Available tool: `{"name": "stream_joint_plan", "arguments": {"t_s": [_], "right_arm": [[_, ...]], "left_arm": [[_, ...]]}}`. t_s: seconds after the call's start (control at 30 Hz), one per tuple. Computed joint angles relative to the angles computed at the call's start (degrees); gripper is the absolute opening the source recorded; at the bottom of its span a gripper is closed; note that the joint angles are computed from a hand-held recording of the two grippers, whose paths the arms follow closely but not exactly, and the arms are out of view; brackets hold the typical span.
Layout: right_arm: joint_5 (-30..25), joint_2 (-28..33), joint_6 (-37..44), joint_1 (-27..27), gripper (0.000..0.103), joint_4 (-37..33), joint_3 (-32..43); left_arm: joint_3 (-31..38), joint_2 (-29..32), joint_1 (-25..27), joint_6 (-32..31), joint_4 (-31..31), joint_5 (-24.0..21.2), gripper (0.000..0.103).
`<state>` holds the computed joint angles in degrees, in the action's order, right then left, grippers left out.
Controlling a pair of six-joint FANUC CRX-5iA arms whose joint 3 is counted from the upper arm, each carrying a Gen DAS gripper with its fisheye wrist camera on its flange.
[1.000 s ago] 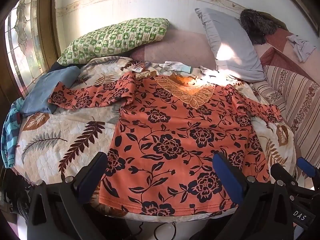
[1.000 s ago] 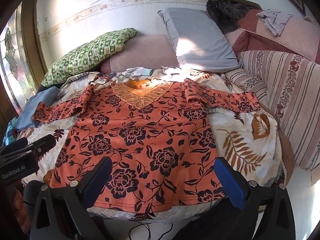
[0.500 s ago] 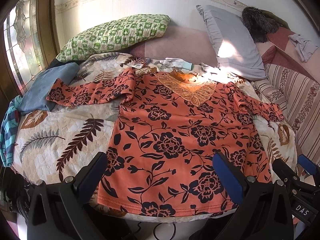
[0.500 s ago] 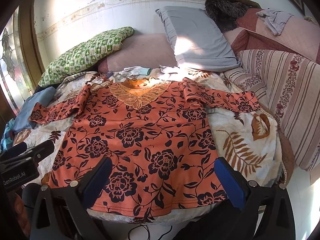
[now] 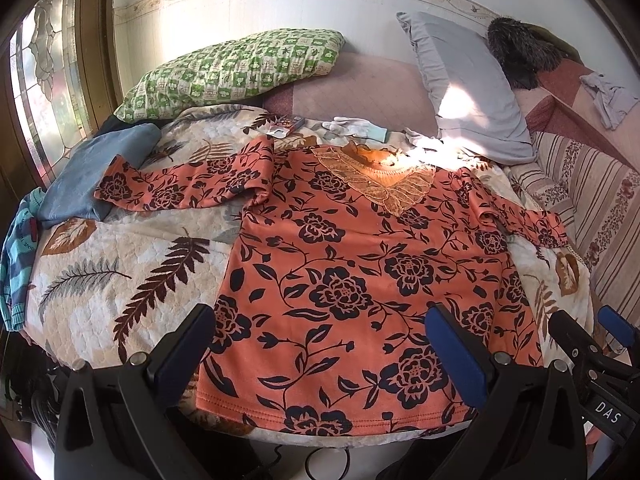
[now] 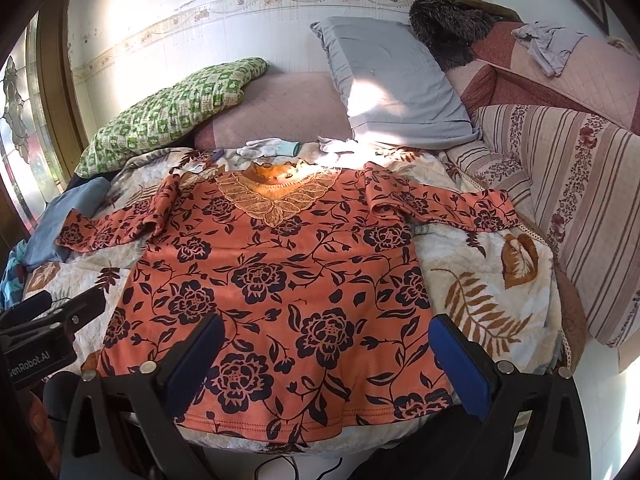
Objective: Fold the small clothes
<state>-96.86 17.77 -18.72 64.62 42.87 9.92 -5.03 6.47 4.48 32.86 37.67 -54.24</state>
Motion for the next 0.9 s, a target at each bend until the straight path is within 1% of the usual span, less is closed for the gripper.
{"name": "stream_joint_plan", "arguments": {"t_s": [0.5,0.9], "right_arm": [[-0.21,0.69,1.41,-0.50,0.103,0.50,1.25],[-0.19,0.65,1.61,-0.72,0.103,0.47,1.27]], "left_arm": [[0.13,0.20,0.71,-0.55,0.64,-0.47,0.103],[0.70,0.23,0.87,0.35,0.15,-1.08,0.103]]}}
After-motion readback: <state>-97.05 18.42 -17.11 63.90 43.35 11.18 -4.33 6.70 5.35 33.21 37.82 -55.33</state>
